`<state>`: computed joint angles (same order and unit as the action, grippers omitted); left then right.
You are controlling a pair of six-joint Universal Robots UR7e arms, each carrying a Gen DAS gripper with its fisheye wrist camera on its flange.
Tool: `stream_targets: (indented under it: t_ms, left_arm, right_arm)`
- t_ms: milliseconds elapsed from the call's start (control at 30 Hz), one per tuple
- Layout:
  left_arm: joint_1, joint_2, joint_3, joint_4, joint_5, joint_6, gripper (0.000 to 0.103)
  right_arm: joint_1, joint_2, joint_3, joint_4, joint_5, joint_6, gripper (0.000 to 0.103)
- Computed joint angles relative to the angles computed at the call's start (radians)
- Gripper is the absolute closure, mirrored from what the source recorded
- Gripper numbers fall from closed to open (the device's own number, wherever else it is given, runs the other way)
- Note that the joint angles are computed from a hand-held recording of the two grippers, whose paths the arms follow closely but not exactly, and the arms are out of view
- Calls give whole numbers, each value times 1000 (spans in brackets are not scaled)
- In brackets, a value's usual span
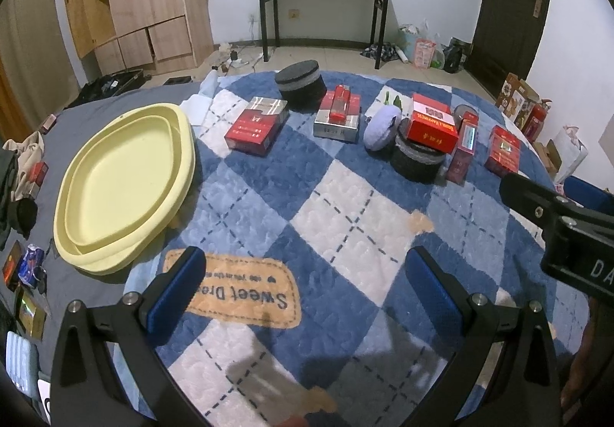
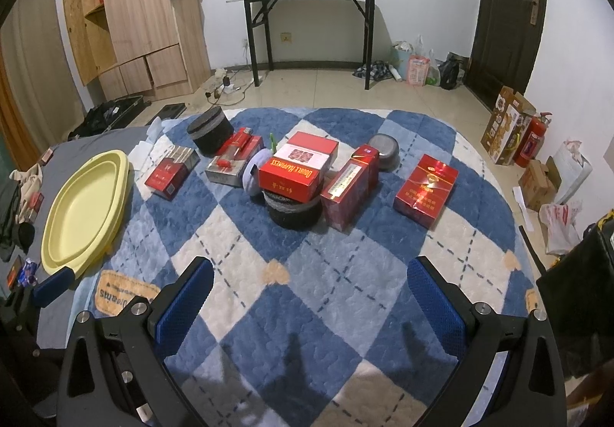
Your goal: Organize rigid objects
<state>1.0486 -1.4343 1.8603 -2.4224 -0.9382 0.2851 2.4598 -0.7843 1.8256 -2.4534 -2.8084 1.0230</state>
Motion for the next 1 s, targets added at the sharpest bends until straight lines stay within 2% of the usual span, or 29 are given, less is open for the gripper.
stream_targets:
  t_ms: [167,300,400,533,600,667,733,833,967,1000]
  left_arm:
    - [14,0,-21,26,-49,-3,0]
    - [21,20,-50,50,-41,-6,0]
    - [27,55,-95,62,-41,61,0]
    - [39,114,-166,35,-34,212,0]
    - [55,161,-225,33,-39,264,0]
    - [77,218,-303,69,-52,275,0]
    - [96,271,-371,93,-73,304,0]
    - [123,364,-491,152,-92,349,0]
    - [146,474,-607,183,-48,435,0]
    - [151,488,-622,183,-44,444,0]
  right_arm:
    - [-2,-2,0,3,8,-1,0]
    - [-6,-9,3,6,19,11,0]
    - [-8,-22,14,-3,21,30,0]
    - [-23,-80,78,-104,7,55,0]
    - [-58,-128,112,-110,1,96,0]
    - [-103,-178,116,6,6,178,0]
    - [-154,-214,121,51,10,207,0]
    - [-220,-237,134,-36,44,156,0]
    - [-297,-244,112,0,70,158,0]
    - [-314,-238,107,-21,81,128,0]
